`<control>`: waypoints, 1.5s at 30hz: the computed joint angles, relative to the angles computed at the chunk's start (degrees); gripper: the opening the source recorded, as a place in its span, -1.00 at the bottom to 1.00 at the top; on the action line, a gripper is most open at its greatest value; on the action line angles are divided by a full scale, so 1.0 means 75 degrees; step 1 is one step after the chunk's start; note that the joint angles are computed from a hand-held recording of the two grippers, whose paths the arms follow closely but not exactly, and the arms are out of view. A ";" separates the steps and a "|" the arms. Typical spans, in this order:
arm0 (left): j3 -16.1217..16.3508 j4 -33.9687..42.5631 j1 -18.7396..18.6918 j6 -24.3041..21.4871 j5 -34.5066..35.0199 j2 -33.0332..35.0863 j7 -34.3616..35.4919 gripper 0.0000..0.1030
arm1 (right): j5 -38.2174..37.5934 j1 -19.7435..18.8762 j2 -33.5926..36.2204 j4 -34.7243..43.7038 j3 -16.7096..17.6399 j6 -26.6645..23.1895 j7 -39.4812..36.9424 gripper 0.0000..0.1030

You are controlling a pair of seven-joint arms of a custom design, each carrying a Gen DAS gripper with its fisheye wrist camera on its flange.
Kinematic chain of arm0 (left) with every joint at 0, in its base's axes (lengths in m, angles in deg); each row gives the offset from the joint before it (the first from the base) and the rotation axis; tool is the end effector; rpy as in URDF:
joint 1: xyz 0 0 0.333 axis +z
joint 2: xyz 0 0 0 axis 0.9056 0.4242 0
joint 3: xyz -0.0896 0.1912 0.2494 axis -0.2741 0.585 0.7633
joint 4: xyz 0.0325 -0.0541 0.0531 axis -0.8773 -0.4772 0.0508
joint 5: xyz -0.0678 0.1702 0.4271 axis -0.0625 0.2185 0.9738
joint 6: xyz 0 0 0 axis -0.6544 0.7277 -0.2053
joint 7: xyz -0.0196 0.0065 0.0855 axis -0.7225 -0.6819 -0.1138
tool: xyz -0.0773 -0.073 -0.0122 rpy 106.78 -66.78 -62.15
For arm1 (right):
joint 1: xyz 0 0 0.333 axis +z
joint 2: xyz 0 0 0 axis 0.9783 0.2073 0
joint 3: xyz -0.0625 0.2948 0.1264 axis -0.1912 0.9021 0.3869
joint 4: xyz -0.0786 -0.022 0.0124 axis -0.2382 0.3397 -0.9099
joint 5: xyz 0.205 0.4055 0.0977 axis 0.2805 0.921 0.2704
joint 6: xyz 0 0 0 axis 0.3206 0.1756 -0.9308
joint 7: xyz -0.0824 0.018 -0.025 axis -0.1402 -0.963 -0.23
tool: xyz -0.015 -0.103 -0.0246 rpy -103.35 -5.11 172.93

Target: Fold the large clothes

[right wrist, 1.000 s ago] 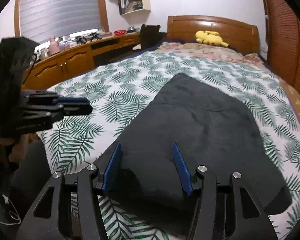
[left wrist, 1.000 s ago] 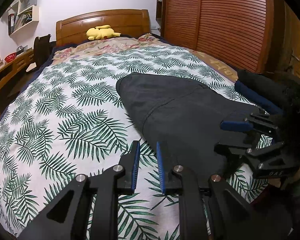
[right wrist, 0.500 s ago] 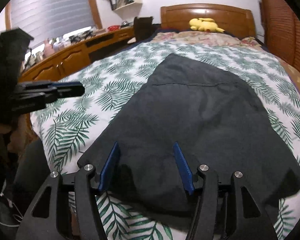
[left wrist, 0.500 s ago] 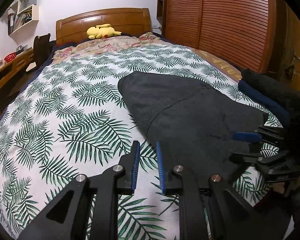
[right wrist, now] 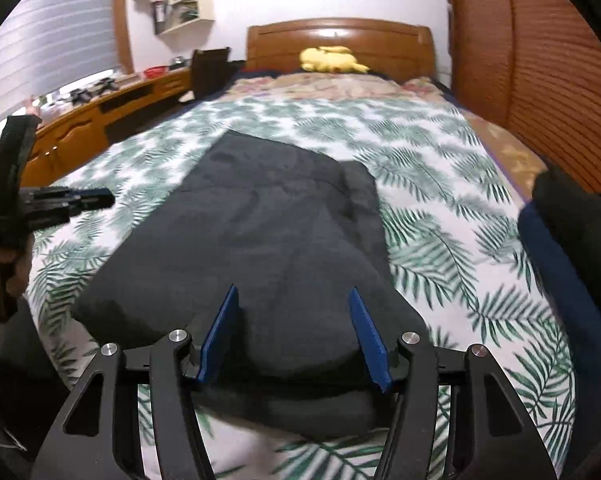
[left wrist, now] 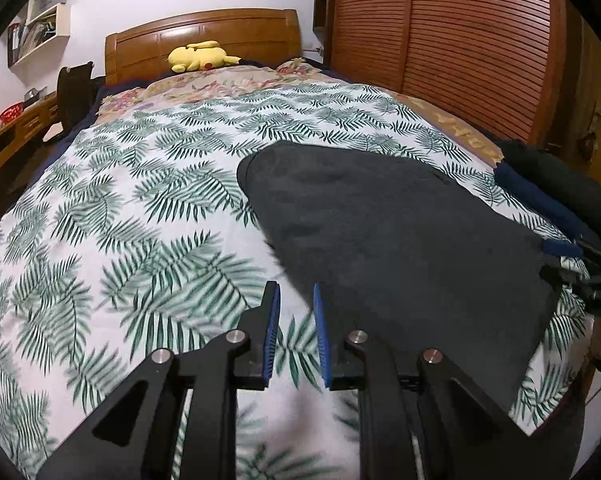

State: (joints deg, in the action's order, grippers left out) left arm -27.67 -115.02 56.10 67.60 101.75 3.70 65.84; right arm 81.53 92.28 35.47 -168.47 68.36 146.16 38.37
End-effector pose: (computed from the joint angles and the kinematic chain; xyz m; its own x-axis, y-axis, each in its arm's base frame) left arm 0.3977 -0.2726 0.5455 0.1512 -0.9864 0.0647 -0.6603 -0.1495 -0.7360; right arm 0.4896 0.0152 0.5324 0.7477 -0.6630 -0.0368 -0.4280 -0.4388 -0.7901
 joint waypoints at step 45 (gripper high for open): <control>0.1551 0.2244 0.0385 0.1402 -0.0683 0.3790 0.1740 -0.15 | 0.0326 -0.0803 0.1394 0.0769 0.0194 -0.1814 0.0901 -0.09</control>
State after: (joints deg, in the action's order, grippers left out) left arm -16.04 -98.19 58.99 78.11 96.63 32.12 78.90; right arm 83.97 86.26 45.92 -162.70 69.81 132.55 45.13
